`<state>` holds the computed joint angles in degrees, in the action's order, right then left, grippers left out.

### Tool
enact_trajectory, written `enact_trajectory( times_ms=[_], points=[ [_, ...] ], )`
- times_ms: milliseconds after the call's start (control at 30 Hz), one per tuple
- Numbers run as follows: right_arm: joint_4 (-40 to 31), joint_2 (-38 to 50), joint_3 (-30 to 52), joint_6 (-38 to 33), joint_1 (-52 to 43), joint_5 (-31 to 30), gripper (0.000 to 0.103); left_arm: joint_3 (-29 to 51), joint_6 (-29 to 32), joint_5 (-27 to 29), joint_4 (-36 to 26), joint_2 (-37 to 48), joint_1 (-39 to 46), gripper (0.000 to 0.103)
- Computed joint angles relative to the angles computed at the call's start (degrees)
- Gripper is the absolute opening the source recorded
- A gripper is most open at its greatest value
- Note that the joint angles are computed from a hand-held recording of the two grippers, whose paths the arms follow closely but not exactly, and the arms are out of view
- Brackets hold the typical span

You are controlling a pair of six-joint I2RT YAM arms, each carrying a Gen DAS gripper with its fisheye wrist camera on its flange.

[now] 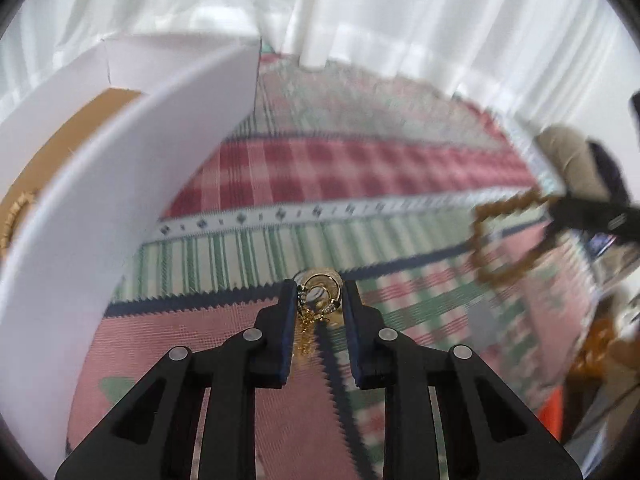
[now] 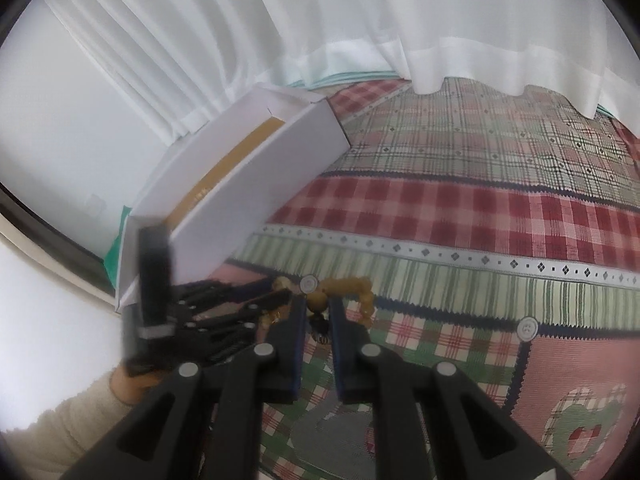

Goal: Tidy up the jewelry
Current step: 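Carry the earrings with the left gripper while the right carries the brown bracelet to the box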

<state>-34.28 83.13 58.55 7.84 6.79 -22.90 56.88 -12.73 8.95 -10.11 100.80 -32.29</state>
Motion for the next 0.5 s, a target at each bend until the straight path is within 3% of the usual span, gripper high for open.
enact_trajectory(
  times_ms=[267, 500],
  points=[
    [-3.05, 2.4, 9.56, 1.29, 3.48, -0.16, 0.012, 5.86, 0.07, 4.78, -15.12, -16.77, 8.87, 0.021],
    [-8.53, 14.65, 33.14, 3.4, 11.24, -0.23, 0.012, 20.71, 6.51, 7.89, -29.17, -18.68, 25.29, 0.021]
  ],
)
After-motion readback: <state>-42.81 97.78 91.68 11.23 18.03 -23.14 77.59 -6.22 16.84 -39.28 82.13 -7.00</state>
